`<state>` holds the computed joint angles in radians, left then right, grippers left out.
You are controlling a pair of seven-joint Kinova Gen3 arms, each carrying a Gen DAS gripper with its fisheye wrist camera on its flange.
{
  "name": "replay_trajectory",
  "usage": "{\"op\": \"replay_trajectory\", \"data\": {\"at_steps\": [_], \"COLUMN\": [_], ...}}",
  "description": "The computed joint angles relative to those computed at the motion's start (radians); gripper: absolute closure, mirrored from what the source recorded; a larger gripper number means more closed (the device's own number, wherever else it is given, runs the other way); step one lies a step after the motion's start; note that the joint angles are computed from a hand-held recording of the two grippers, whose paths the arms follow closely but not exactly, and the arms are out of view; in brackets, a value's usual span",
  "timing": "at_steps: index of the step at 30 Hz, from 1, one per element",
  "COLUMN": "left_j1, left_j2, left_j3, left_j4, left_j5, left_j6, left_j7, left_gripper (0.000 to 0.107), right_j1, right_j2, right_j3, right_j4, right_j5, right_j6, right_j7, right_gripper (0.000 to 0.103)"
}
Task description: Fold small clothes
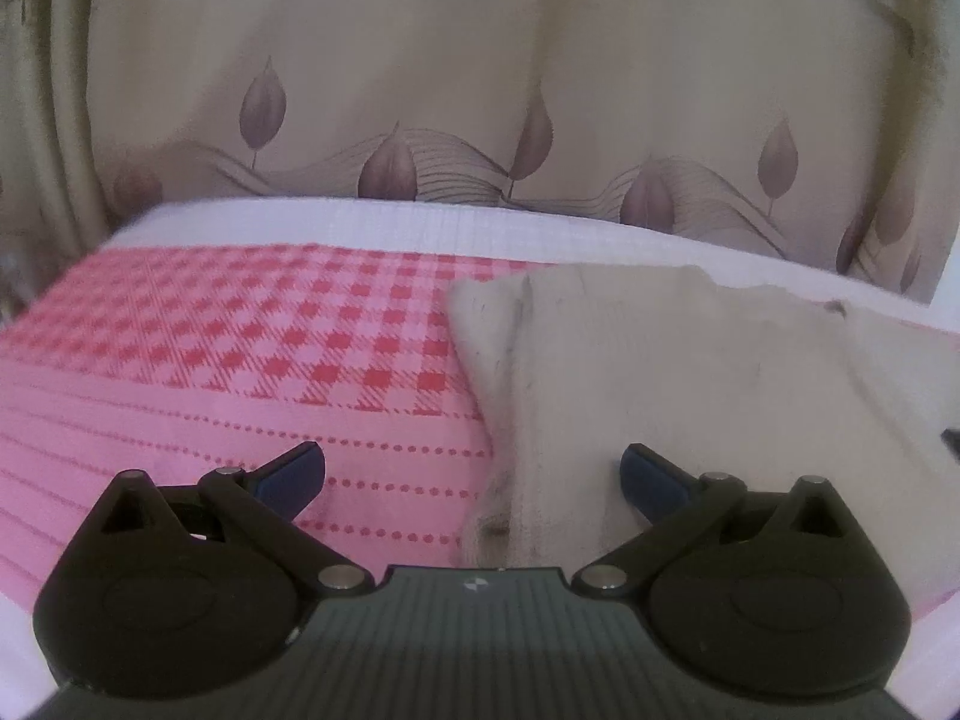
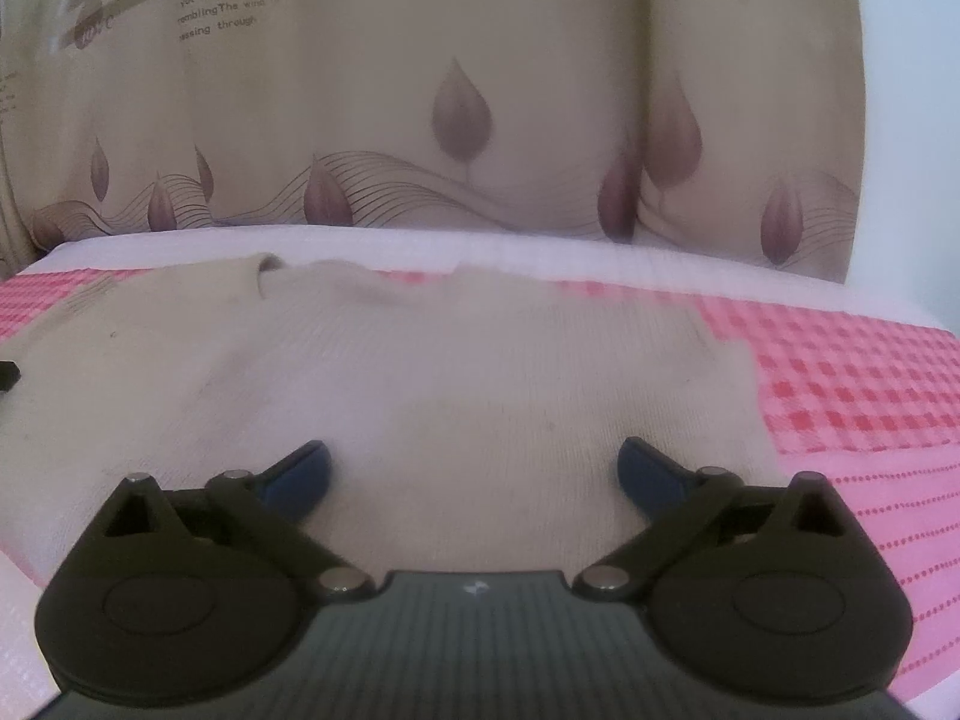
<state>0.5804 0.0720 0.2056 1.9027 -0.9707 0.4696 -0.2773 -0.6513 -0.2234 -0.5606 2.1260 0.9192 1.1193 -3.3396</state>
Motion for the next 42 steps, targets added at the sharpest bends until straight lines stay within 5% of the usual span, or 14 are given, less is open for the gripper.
{"op": "replay_trajectory", "data": {"at_steps": [18,31,42], "left_j1": [0.018,-0.028,-0.021], "left_j2": [0.002,-0.011,-0.009], "left_j3": [0.007,-0.003,-0.004], "left_j4": [0.002,0.012,0.010], "left_j5": [-0.052,0.066,0.057], "left_j6": [0.030,-0.042,-0.036], "left_j7": [0.060,-0.018,0.003], "left_gripper": [0.004,0.004,0.004], "right_j1": [-0.012,-0.030,-0.048], "right_j2": [0.013,0.015,0.044], "right_j3": [-0.001,0.010,-0.001], "right_j4": [-0.010,-0.006,-0.024], "right_j5": [0.002,0.010,0.019], "right_j6": [0.009,0.016,0.063], "right_j7": [0.010,-0.007,-0.010], "right_gripper": [0.000,0.000,0.000]}}
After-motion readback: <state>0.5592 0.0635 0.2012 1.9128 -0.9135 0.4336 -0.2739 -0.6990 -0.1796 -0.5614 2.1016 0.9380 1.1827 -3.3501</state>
